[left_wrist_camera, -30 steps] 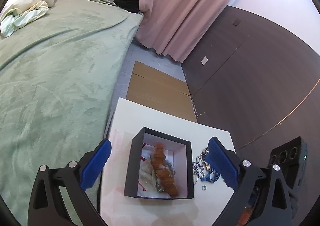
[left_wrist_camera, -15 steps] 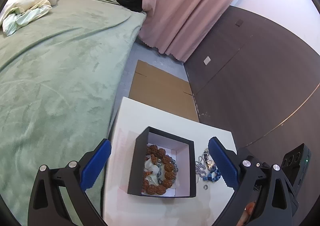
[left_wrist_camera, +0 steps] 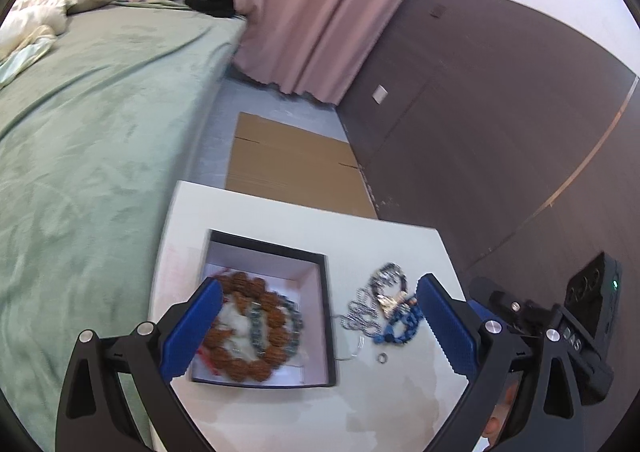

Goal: Organize jewelry
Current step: 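Grasp the small silver ring beside the chains with the left gripper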

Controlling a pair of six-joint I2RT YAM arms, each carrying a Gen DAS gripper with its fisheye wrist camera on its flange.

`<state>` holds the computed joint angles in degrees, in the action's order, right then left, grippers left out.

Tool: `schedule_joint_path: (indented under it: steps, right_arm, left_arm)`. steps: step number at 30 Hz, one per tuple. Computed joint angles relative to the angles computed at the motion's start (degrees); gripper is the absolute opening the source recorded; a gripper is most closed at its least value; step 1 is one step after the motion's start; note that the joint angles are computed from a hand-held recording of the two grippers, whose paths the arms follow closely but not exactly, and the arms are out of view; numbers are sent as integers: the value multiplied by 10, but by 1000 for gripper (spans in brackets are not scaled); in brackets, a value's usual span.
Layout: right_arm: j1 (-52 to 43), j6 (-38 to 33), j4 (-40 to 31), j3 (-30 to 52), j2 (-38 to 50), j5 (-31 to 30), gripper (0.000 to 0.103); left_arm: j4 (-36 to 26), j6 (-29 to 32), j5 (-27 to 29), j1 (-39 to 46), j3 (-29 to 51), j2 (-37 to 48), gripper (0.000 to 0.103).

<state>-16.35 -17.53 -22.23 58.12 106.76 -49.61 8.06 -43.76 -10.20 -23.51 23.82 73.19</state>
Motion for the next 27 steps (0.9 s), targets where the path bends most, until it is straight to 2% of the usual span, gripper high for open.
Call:
schedule_joint_path:
  steps: [3,17,20,24,27]
  right_arm:
    - [-13,-7,-33,31,24,20,79]
    - [-39,-38,-131,141,126,91,79]
    - [-31,-39,-130,152,140,107,79]
    - [-24,-40,-125,161,150,119,77]
    - [-31,-32,-127,174,156,114,77]
  left_arm:
    - [19,1,1,-25,20,43,93]
    - [52,7,13,-89,105,194,55]
    - [49,9,12,-98,124,221,48]
    - [13,22,-10,-118,157,254,32]
    - [-3,28,-13,-128,183,291,28]
